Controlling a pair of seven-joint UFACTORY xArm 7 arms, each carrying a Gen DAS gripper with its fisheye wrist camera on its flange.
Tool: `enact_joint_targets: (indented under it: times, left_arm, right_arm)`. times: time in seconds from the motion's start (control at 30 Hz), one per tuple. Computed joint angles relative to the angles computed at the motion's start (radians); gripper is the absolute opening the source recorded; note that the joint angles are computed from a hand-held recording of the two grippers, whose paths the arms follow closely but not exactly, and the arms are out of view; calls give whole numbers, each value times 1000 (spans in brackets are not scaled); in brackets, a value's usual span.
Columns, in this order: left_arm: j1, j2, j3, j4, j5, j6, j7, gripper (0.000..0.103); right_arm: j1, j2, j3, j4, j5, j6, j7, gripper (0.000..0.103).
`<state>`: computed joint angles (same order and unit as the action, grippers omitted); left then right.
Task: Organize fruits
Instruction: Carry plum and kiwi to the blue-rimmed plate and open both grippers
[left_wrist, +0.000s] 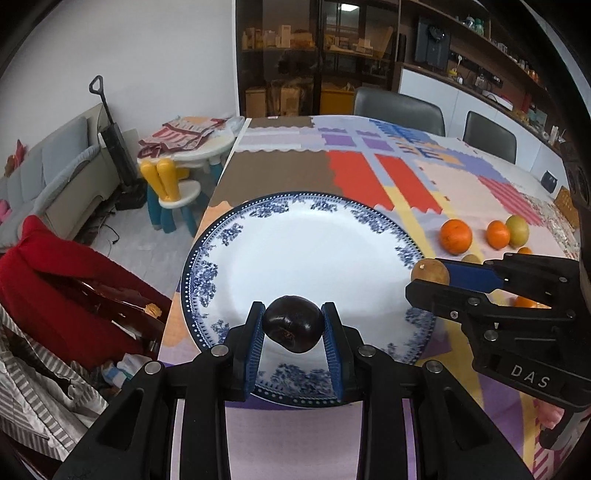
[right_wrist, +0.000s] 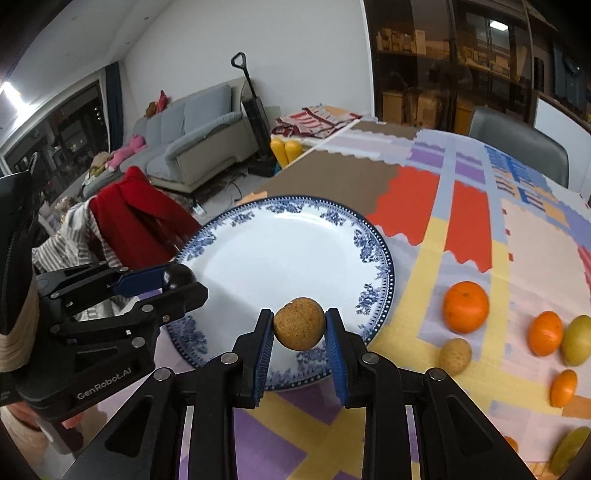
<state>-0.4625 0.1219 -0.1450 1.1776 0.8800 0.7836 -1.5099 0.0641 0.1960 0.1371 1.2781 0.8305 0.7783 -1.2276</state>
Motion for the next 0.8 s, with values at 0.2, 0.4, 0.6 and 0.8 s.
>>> enact_joint_targets:
  times: [0.2,0.4,0.6,0.8]
  left_arm:
    - [2,13,4,4,-17,4,18,31]
    - [-12,16,3,20,-17,42,20,44]
    - [-43,8,-16,56,6,124,22,46]
    - [-79,0,-39,95,40,182,7,50]
  right_arm:
    - [8,26,7,13,-24,-24,14,29]
    - [0,28,14,15,-17,-36,15,31]
    - [-23,-6,5,-3,31,-18,-10,33]
    - [-42,-83,-31,-53,107,21,-80,33]
